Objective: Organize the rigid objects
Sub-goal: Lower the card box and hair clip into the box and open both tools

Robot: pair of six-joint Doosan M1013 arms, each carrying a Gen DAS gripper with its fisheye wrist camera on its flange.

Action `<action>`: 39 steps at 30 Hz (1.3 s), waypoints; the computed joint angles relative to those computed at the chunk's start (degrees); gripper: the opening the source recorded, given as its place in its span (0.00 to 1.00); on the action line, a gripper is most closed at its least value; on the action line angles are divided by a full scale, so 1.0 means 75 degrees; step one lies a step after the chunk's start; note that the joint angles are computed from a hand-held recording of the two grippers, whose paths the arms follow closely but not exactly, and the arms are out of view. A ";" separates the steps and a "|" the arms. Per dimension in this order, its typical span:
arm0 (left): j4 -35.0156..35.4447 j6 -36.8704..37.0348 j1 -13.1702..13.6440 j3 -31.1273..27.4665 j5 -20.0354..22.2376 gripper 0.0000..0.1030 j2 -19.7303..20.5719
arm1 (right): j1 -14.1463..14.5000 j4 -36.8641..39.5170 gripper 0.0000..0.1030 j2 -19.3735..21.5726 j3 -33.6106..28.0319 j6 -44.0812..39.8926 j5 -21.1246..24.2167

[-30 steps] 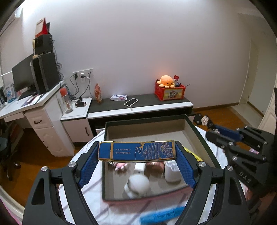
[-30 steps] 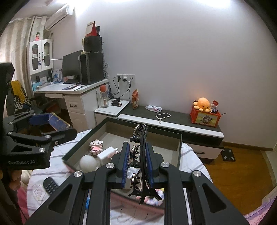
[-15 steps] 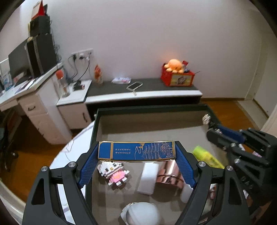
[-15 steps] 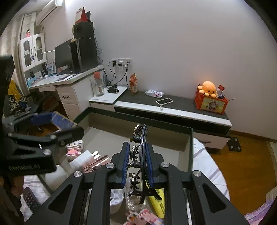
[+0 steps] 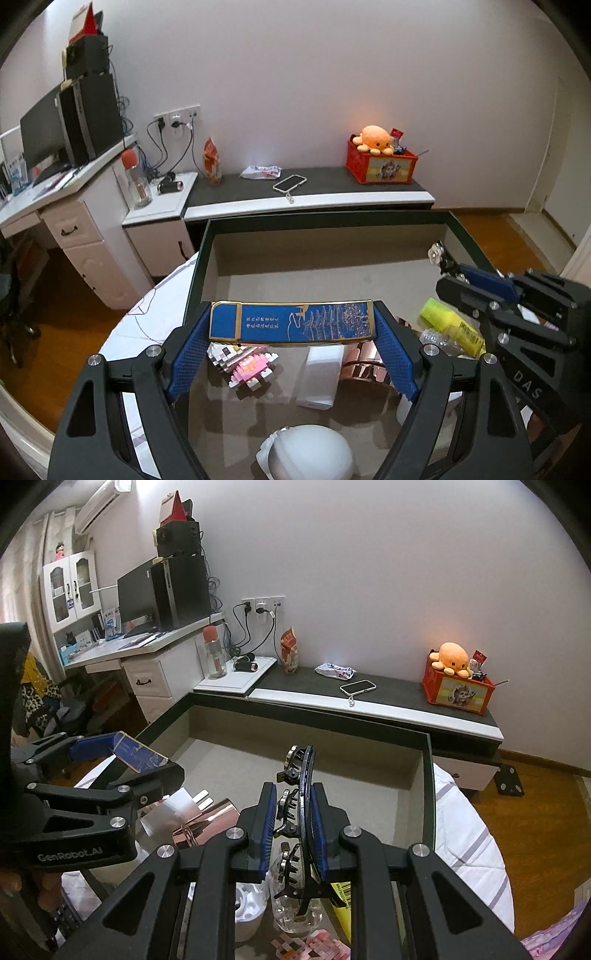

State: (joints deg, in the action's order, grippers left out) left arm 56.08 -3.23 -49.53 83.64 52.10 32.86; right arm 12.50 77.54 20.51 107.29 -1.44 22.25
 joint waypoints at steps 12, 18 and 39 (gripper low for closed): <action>0.0287 -0.0159 -0.0039 0.0105 0.0028 0.82 -0.0019 | 0.0027 0.0244 0.19 0.0042 0.0037 -0.0218 -0.0003; 0.0396 -0.0124 -0.0068 0.0104 0.0094 0.86 -0.0011 | -0.0024 0.0402 0.19 0.0059 0.0045 -0.0321 0.0167; 0.0078 0.0073 -0.0009 0.0062 0.0192 1.00 0.0028 | -0.0110 0.0940 0.48 0.0042 0.0155 -0.0517 0.0303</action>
State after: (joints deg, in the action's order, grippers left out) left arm 56.67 -2.68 -49.60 84.11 53.55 33.07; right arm 11.68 84.59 20.83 108.45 -5.32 24.53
